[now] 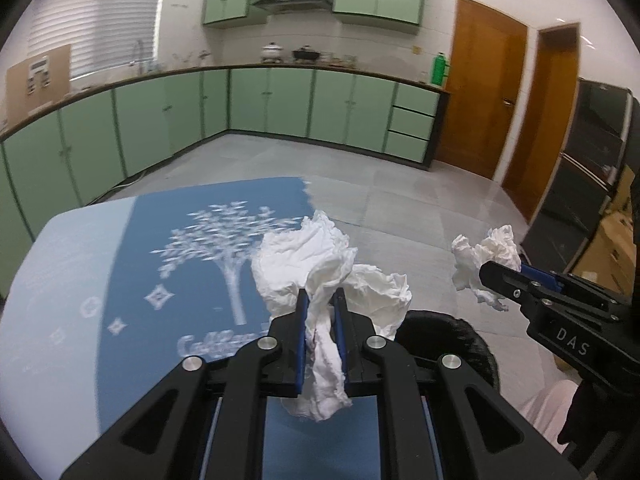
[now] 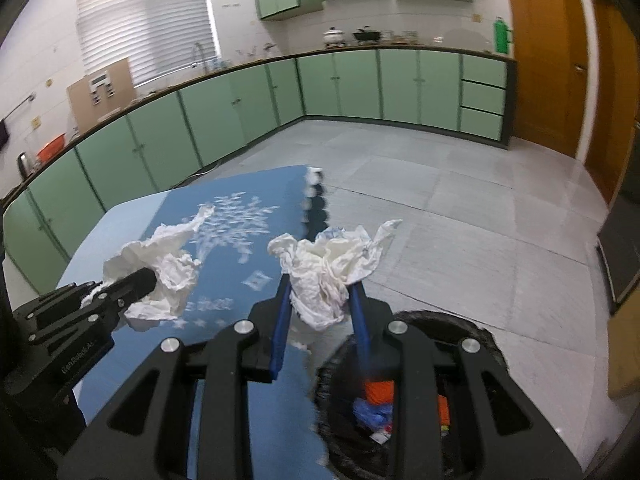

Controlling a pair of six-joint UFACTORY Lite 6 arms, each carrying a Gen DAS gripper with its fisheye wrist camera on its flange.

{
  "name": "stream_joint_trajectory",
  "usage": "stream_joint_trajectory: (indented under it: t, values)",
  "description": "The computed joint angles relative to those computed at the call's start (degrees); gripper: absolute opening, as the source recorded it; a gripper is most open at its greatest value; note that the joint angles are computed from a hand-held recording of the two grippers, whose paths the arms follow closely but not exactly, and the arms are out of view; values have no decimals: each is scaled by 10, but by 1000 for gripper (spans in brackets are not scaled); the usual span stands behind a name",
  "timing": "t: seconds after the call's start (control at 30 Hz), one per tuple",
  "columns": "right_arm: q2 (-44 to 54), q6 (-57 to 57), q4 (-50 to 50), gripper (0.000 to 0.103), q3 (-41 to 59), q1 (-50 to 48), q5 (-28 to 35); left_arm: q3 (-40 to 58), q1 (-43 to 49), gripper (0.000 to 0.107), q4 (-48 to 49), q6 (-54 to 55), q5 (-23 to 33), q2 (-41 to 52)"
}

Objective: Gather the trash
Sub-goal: 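Carry both tissues from the table to above the bin, then open both grippers to drop the tissues into the bin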

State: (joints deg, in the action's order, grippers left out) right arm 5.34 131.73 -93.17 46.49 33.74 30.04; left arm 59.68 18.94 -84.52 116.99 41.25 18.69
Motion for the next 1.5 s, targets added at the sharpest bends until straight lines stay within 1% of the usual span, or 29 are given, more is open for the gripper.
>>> stream_joint_trajectory:
  t: [0.17, 0.3, 0.57, 0.73, 0.93, 1.13, 1.17, 1.27, 1.43, 1.5]
  values:
    - [-78, 31, -4, 27, -99, -17, 19, -56, -52, 12, -30, 29, -7, -38]
    - [-135, 48, -7, 27, -168, -33, 27, -78, -96, 12, -54, 45, -15, -50]
    - [-212, 70, -14, 27, -261, -66, 30, -119, -187, 12, -120, 97, -41, -64]
    - [-237, 91, -34, 27, -302, -91, 21, -123, -231, 12, -155, 125, -59, -47]
    - [-230, 147, -78, 27, -330, -111, 13, -126, -269, 12, -194, 163, -82, -23]
    - [-191, 240, -184, 27, -341, -156, -7, -106, -295, 13, -203, 163, -107, 12]
    - [-185, 242, -182, 27, -338, -153, -6, -100, -299, 13, -202, 159, -111, 19]
    - [-158, 294, -243, 27, -338, -176, -11, -93, -309, 13, -207, 161, -121, 30]
    - [-115, 351, -307, 27, -325, -196, -14, -80, -324, 13, -213, 163, -134, 50]
    - [-103, 372, -339, 27, -321, -211, -17, -69, -329, 13, -204, 148, -140, 57]
